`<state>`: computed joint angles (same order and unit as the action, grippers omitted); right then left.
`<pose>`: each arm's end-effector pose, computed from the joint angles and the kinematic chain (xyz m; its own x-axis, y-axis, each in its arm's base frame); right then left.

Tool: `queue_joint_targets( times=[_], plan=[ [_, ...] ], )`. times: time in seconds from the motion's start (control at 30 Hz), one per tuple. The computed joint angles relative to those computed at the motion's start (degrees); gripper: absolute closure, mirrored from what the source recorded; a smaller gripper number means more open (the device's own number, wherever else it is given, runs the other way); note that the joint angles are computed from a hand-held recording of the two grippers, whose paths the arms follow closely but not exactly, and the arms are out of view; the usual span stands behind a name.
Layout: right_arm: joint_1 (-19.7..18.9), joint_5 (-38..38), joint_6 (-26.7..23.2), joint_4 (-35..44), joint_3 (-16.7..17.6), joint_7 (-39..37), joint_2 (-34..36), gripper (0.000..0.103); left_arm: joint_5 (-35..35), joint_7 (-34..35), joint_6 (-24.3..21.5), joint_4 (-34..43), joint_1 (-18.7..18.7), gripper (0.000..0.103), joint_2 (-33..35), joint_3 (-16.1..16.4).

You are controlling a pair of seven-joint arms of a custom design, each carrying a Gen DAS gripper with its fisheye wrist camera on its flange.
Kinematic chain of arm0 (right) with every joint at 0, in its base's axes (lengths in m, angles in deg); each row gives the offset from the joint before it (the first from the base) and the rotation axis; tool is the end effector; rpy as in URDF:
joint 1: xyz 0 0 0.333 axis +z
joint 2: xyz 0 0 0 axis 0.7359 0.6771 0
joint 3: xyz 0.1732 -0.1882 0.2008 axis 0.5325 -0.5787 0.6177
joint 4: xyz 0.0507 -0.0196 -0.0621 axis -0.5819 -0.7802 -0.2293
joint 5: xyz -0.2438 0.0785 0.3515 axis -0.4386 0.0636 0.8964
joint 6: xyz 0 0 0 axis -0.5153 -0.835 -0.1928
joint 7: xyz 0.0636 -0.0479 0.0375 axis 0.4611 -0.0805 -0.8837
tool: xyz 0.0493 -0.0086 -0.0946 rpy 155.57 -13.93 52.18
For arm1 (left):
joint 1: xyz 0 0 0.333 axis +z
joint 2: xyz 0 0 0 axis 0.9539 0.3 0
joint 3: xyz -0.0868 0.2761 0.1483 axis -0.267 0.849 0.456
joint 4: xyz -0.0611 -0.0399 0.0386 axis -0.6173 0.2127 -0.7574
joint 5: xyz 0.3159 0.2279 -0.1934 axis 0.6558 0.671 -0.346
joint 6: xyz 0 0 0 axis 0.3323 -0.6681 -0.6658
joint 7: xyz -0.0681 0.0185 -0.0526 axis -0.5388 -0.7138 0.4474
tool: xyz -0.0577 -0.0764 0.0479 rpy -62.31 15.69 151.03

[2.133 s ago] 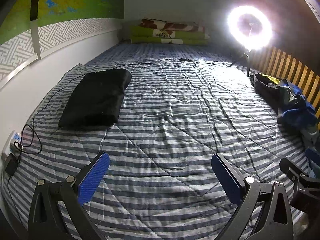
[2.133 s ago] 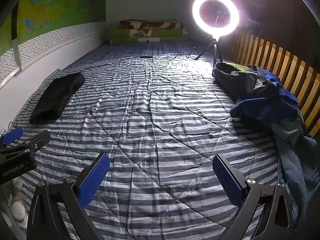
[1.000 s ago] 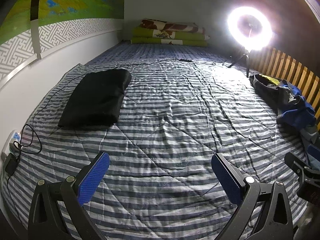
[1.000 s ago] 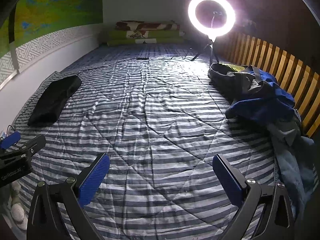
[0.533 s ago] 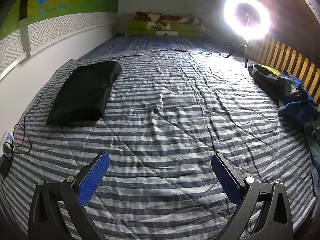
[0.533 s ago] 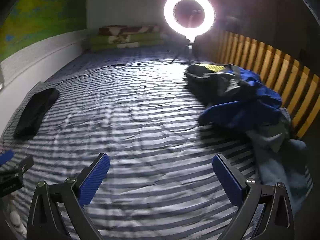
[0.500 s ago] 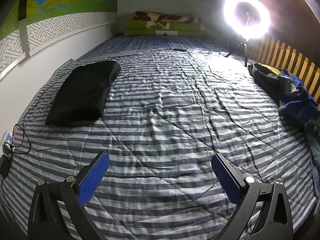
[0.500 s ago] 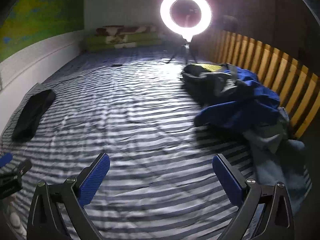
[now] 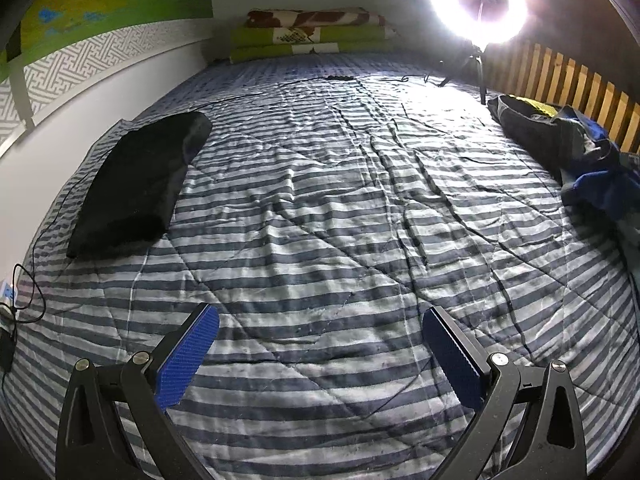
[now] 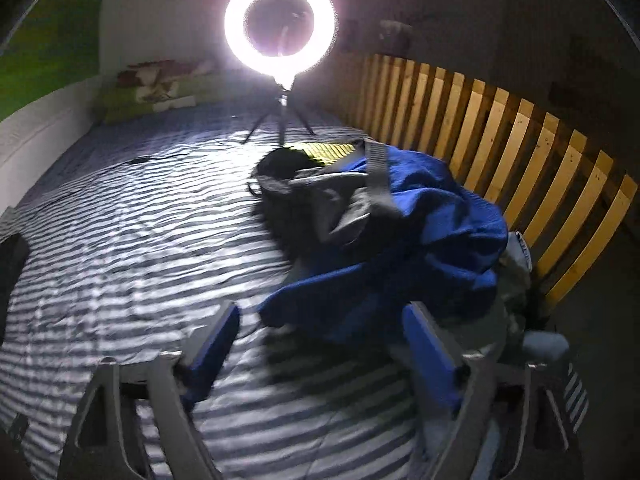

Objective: Fold small clothes
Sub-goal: 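Reach the right tool into the clothes pile and grasp the blue briefs' waistband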

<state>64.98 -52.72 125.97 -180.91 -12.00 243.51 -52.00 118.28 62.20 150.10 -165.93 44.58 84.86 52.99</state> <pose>0.5970 0.2234 0.5508 -0.4437 -0.8920 0.0867 -0.6504 0.2539 -0.7159 0.6359 -0.4062 0.4737 -0.0443 -0.9979 -0.0462 -0.7631 0.0637 -0.6431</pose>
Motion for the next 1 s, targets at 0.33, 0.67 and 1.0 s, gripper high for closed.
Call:
queue_joint_targets(
  times=[0.33,0.67,1.0],
  plan=[
    [-2.66,2.63,-3.18,8.66,-3.76,-3.76,7.51,0.036,-0.38,-0.16,-0.74,0.32,0.14,0.0,0.8,0.5],
    [-2.59,6.66,-5.6,12.63,-5.91,-6.25,11.6,0.079,-0.45,-3.08,-0.62,-2.45,1.76,0.0,-1.31,0.68],
    [-2.63,4.99,-3.47,8.8,-4.81,-4.06,5.69,0.096,0.11,-2.22,3.56,-6.61,3.47,0.0,-4.88,-0.19]
  ],
)
